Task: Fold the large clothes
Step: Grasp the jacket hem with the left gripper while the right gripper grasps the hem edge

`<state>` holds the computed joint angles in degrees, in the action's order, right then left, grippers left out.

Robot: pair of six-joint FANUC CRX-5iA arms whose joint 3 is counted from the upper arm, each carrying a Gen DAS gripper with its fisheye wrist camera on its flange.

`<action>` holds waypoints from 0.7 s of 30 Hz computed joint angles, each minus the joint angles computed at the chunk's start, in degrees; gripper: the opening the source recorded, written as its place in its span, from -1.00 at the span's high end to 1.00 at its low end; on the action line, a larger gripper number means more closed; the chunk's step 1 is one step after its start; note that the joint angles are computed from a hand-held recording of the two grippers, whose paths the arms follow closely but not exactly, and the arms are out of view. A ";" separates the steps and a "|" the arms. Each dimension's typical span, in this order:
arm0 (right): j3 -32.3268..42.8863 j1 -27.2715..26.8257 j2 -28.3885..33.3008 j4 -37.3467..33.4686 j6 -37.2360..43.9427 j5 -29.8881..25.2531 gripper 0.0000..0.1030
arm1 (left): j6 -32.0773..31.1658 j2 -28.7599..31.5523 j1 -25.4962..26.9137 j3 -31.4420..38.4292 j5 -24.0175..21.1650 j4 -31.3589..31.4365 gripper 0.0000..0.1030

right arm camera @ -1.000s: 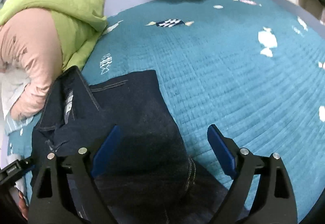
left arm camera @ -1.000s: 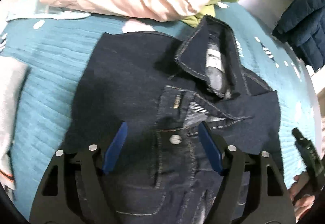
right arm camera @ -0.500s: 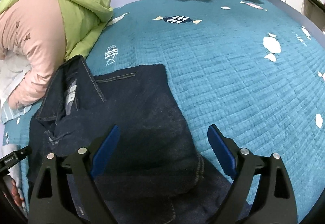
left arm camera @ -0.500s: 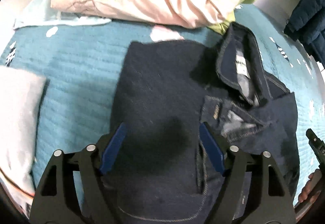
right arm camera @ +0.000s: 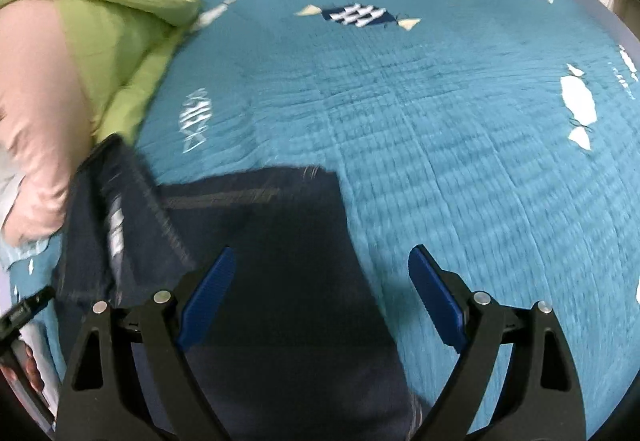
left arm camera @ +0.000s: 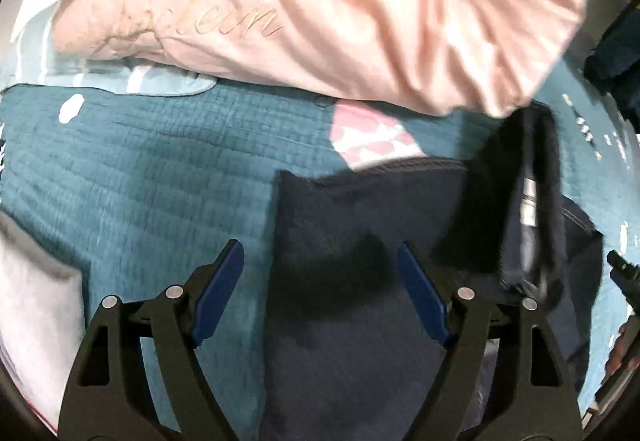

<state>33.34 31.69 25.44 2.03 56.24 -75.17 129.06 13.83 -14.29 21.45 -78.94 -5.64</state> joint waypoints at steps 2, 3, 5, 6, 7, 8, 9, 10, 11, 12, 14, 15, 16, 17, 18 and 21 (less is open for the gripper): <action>6.73 -0.46 5.53 0.99 0.38 -5.50 -0.65 | 1.05 0.61 2.65 -2.49 2.03 4.06 -0.25; 9.48 -0.76 7.72 0.81 0.26 -7.52 -0.65 | 2.17 0.53 3.64 -4.05 3.17 5.74 -0.20; 13.21 -1.57 10.39 -1.95 1.22 -10.73 -0.53 | 2.86 0.06 3.67 -4.94 4.80 5.35 -0.12; 13.59 -1.17 11.10 -1.36 1.69 -11.37 -0.49 | 1.63 0.04 3.24 -4.59 4.86 4.67 0.04; 12.28 -0.58 10.52 0.04 1.90 -10.12 -0.45 | 0.15 -0.20 2.75 -4.51 5.20 3.91 0.13; 10.88 -0.21 9.66 0.51 2.20 -8.65 -0.21 | -0.18 -0.70 2.65 -4.98 5.85 3.65 0.29; 8.93 -0.02 8.16 -0.33 2.99 -6.42 -0.03 | -0.24 -1.57 3.01 -6.19 7.04 4.23 0.42; 6.96 0.46 6.82 -0.07 2.83 -4.66 0.26 | 0.33 -2.87 3.88 -8.18 8.79 5.71 0.47; 5.65 1.10 6.19 1.36 2.23 -3.82 0.36 | 0.84 -3.78 4.60 -9.68 9.98 7.05 0.52; 4.47 1.65 5.57 2.49 2.02 -3.15 0.41 | 1.55 -4.84 5.51 -11.54 11.45 8.90 0.55; 2.51 2.07 4.25 3.33 0.08 -1.98 0.56 | 2.09 -6.07 6.27 -13.29 12.91 10.43 0.61; 1.85 2.09 3.68 3.44 -0.70 -1.54 0.60 | 1.75 -6.08 5.96 -12.83 12.46 9.72 0.65; 1.00 2.18 2.94 3.79 -1.23 -0.95 0.64 | 1.15 -5.82 5.22 -11.55 11.29 8.14 0.67; 0.33 2.33 2.34 4.31 -1.17 -0.55 0.67 | 0.59 -5.47 4.52 -10.26 10.15 6.84 0.73; -0.23 2.33 1.77 4.78 -0.50 -0.41 0.67 | -0.31 -5.33 4.46 -9.63 9.79 6.97 0.78; -2.72 4.30 0.83 10.29 0.58 -0.12 0.71 | 0.40 -4.88 3.30 -7.19 8.08 5.68 0.80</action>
